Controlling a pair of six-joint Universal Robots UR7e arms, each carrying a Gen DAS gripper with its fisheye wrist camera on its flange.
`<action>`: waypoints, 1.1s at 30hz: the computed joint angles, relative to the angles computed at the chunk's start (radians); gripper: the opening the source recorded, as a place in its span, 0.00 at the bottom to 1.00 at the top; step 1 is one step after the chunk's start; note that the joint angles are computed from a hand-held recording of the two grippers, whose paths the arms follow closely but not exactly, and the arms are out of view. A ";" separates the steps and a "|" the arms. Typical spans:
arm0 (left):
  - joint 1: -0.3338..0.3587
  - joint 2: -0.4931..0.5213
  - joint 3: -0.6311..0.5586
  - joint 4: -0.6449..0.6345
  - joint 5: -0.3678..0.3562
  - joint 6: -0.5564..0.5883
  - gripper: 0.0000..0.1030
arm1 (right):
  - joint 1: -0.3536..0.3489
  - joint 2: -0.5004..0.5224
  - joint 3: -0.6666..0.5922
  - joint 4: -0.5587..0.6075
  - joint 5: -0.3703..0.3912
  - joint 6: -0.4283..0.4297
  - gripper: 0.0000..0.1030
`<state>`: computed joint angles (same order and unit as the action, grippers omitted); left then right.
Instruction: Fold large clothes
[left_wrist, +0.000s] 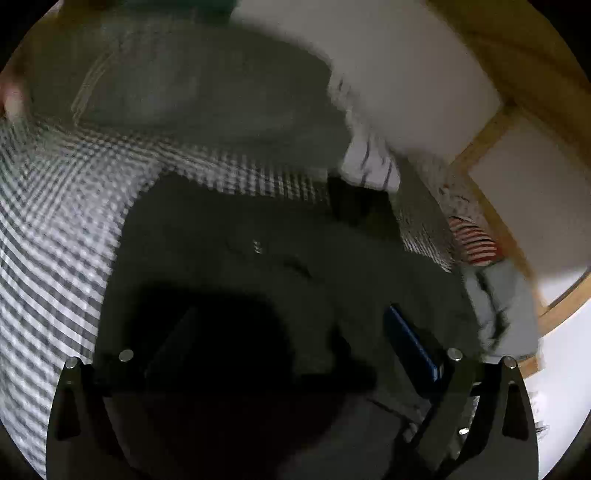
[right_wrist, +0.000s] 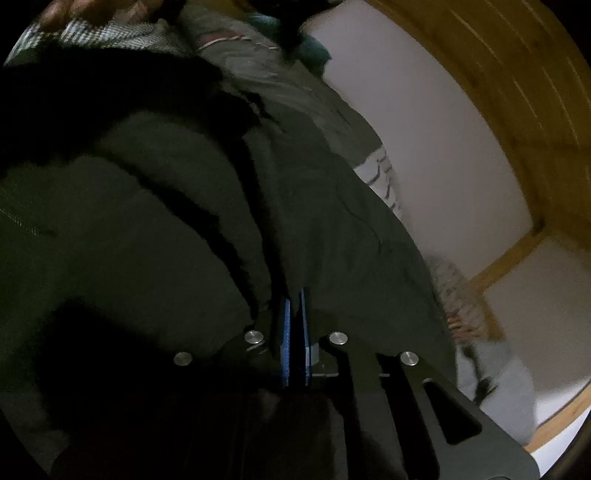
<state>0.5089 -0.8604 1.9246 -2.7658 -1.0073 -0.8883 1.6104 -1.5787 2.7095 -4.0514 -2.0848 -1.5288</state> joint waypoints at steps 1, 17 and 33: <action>0.024 0.010 -0.013 0.010 -0.051 -0.035 0.95 | 0.000 -0.004 -0.002 0.008 -0.005 0.006 0.09; -0.012 -0.020 0.103 -0.211 0.020 -0.058 0.20 | 0.040 -0.200 -0.012 0.247 0.127 0.182 0.12; -0.160 -0.157 0.222 0.076 0.294 -0.255 0.57 | -0.001 -0.106 -0.283 0.832 -0.094 0.844 0.59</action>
